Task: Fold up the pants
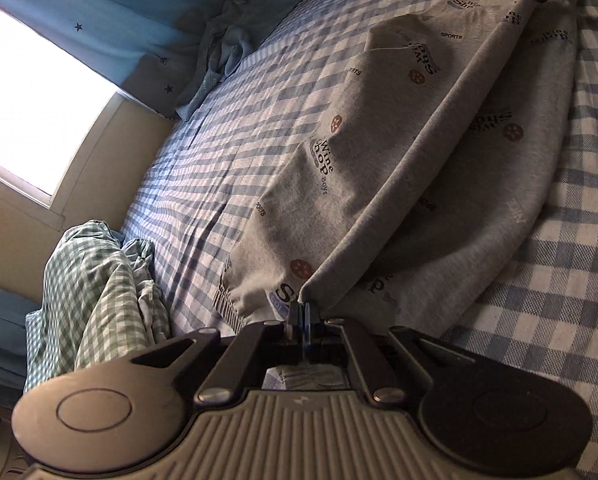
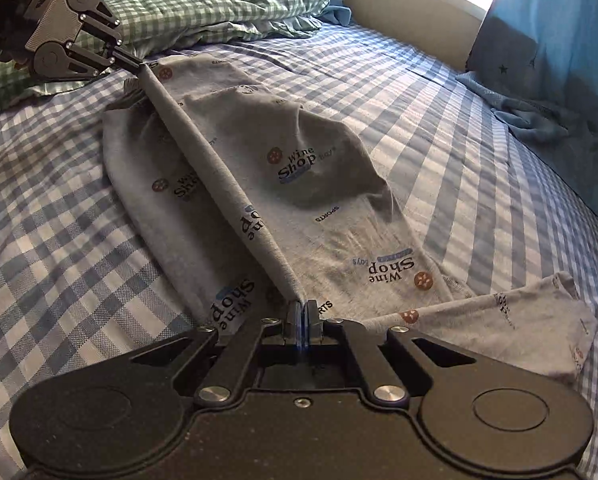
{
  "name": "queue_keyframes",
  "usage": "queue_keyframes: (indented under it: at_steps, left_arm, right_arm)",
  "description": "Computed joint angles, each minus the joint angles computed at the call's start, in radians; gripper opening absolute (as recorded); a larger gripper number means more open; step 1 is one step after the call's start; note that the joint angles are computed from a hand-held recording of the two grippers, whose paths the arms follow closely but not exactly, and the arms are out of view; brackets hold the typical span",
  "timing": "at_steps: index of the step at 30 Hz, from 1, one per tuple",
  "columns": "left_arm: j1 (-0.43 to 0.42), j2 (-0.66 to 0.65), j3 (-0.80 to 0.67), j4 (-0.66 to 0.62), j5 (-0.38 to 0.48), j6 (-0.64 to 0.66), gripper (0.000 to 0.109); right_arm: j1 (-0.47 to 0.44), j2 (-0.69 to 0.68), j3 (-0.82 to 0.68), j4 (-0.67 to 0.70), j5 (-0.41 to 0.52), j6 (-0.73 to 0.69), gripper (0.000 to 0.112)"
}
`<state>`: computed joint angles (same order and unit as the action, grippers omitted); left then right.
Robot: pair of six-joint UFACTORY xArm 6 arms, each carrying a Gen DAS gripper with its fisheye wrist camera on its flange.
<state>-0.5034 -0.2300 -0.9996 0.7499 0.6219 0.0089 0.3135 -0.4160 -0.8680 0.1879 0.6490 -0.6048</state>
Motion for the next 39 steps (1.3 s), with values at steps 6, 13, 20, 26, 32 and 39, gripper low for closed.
queue_keyframes:
  at_steps: [6, 13, 20, 26, 32, 39]
  left_arm:
    - [-0.016, -0.053, 0.051, -0.015, -0.012, 0.029, 0.000]
    - [-0.034, -0.086, 0.127, -0.034, -0.005, 0.082, 0.000]
    - [-0.046, -0.083, 0.130, -0.028, 0.017, 0.062, 0.000]
    - [-0.092, -0.076, 0.081, -0.109, 0.139, 0.051, 0.021]
    - [-0.192, -0.064, -0.050, -0.167, 0.270, -0.292, 0.091]
    - [-0.245, 0.249, -0.427, -0.462, 0.196, -0.625, 0.103]
  right_arm:
    - [0.014, -0.068, 0.039, -0.085, -0.010, 0.104, 0.000]
    - [0.040, -0.112, 0.095, -0.151, 0.009, 0.191, 0.000]
    - [0.048, -0.137, 0.143, -0.143, 0.023, 0.197, 0.000]
    - [0.049, -0.183, 0.160, -0.150, 0.047, 0.259, 0.010]
    - [-0.017, -0.289, 0.171, -0.136, 0.108, 0.426, 0.083]
    - [-0.190, -0.344, 0.144, -0.216, 0.200, 0.519, 0.102]
